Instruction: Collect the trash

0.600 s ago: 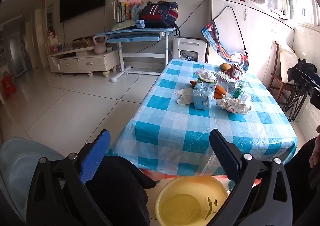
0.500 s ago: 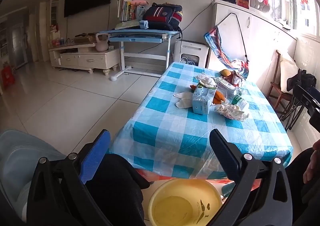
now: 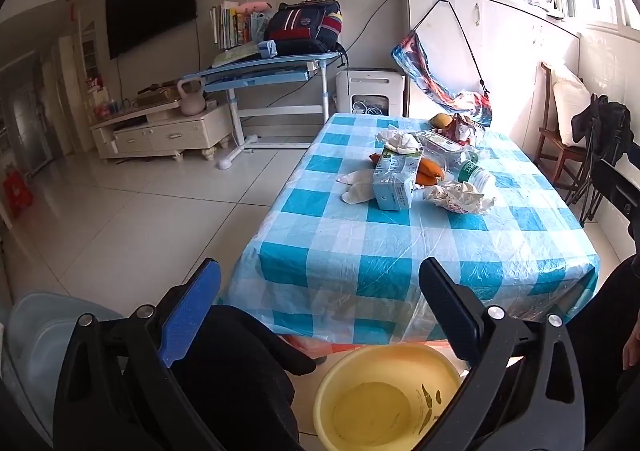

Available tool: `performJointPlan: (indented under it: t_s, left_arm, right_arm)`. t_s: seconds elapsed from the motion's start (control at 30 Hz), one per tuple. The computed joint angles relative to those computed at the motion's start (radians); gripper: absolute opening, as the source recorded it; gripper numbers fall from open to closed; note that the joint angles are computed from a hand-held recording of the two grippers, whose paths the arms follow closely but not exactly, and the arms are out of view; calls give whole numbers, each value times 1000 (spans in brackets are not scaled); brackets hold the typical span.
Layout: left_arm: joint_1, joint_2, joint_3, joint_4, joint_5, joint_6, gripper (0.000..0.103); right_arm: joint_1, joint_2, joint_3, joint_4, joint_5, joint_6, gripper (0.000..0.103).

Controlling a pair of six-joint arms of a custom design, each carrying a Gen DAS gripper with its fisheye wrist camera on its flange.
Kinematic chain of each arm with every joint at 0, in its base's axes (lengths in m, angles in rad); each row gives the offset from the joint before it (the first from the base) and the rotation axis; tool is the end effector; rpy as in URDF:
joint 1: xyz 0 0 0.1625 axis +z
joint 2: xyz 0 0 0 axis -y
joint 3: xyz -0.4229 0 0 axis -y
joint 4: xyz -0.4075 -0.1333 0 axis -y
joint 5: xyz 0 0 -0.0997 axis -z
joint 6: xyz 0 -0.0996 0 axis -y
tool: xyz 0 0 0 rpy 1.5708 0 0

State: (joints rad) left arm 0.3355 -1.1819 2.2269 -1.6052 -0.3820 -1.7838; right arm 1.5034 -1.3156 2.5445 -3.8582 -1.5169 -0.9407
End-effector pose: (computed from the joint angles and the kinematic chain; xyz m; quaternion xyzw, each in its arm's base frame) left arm -0.2905 -0.3404 0.0972 0.0646 0.7713 -0.4646 0.4303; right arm 0.1128 -0.3874 0.2259 0.3772 -0.7762 0.4532 0.2234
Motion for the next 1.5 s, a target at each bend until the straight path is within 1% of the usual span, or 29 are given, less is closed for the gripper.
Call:
performJointPlan:
  t_s: [0.07,0.47,0.77,1.1,1.37,1.5]
  left_arm:
    - [6,4,7,-24,3,5,96]
    - [21,1,12,-26,2,-20,96]
    - [23,-1,18,-44,2,-3,96]
    - [29,11,22,-115,7,61,96]
    - [31,15,22,-130,6,74,96]
    - [31,14,21,-131,6,71,96]
  right_arm:
    - [-4,-1,-2,4,4,-5,97]
    - [11,5,-14,34,-18,-9,97]
    - [13,8,-14,47,-25,-17,97]
    - [4,-13,-20,102,-24,-6,97]
    - [0,-30,-21,160,-20,-13,97]
    - [-6,-44,-33,229,0,3,97]
